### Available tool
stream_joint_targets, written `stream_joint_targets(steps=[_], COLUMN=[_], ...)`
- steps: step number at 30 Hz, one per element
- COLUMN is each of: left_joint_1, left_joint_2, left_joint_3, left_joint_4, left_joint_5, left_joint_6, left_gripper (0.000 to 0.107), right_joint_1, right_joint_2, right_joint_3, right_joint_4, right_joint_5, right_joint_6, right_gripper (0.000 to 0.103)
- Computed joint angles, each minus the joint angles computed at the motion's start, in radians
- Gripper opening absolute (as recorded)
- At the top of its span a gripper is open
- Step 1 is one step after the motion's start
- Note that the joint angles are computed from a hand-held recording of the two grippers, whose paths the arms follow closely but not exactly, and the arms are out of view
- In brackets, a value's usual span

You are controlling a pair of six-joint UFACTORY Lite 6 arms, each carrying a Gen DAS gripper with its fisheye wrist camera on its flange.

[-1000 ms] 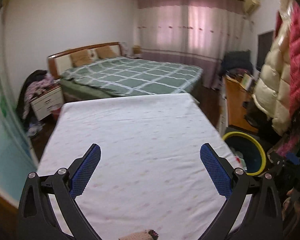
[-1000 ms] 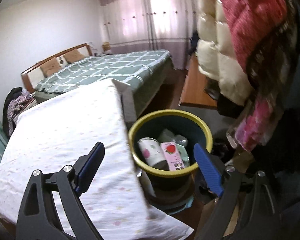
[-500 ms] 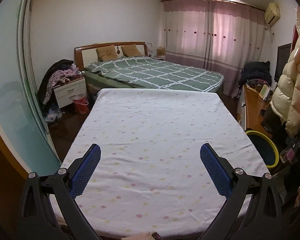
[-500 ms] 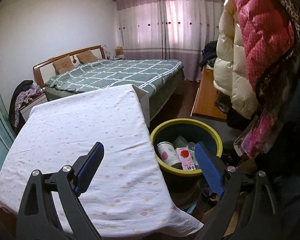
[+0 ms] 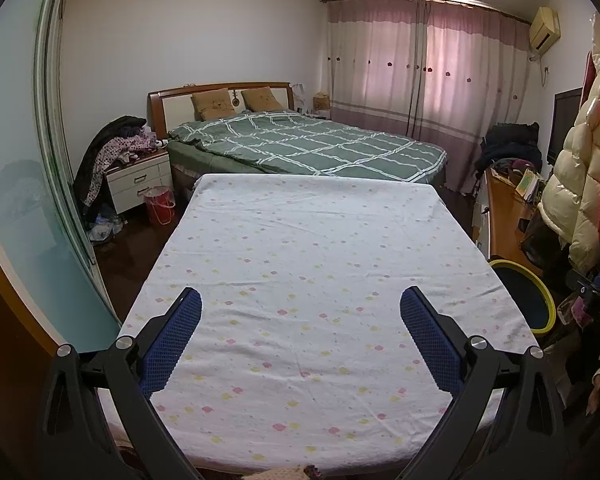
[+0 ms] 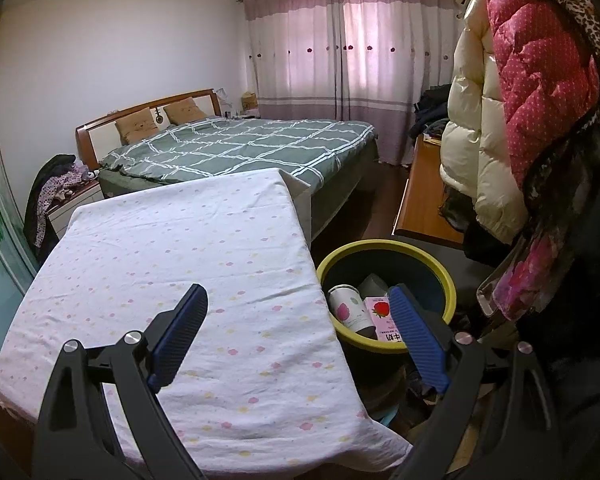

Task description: Collect trash

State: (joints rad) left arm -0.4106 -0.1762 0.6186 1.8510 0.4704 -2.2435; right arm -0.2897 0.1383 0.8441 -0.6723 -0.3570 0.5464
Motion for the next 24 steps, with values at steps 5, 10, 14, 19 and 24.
stream_joint_targets(steps=[5, 10, 14, 19, 24], left_joint_1=[-0.028, -0.029, -0.029, -0.03, -0.03], left_joint_2=[0.038, 0.059, 0.059, 0.067, 0.073], left_joint_3=[0.041, 0.057, 0.057, 0.062, 0.063], left_joint_4=[-0.045, -0.05, -0.048, -0.05, -0.04], left_joint_5=[0.014, 0.009, 0.01, 0.012, 0.012], left_joint_6=[0.033, 0.035, 0.034, 0.033, 0.023], left_gripper=[0.098, 0.098, 0.098, 0.098, 0.098], right_joint_1=[-0.003, -0.003, -0.005, -0.004, -0.003], right_joint_2=[0.004, 0.005, 0.008, 0.009, 0.012], right_joint_3=[0.005, 0.006, 0.007, 0.006, 0.007], right_joint_4=[-0.004, -0.01, -0.017, -0.011, -0.007], right_joint_5=[-0.001, -0.001, -0.001, -0.002, -0.002], right_joint_6=[0.008, 0.013, 0.019, 0.013, 0.009], right_gripper=[0.088, 0.089, 0.089, 0.089, 0.089])
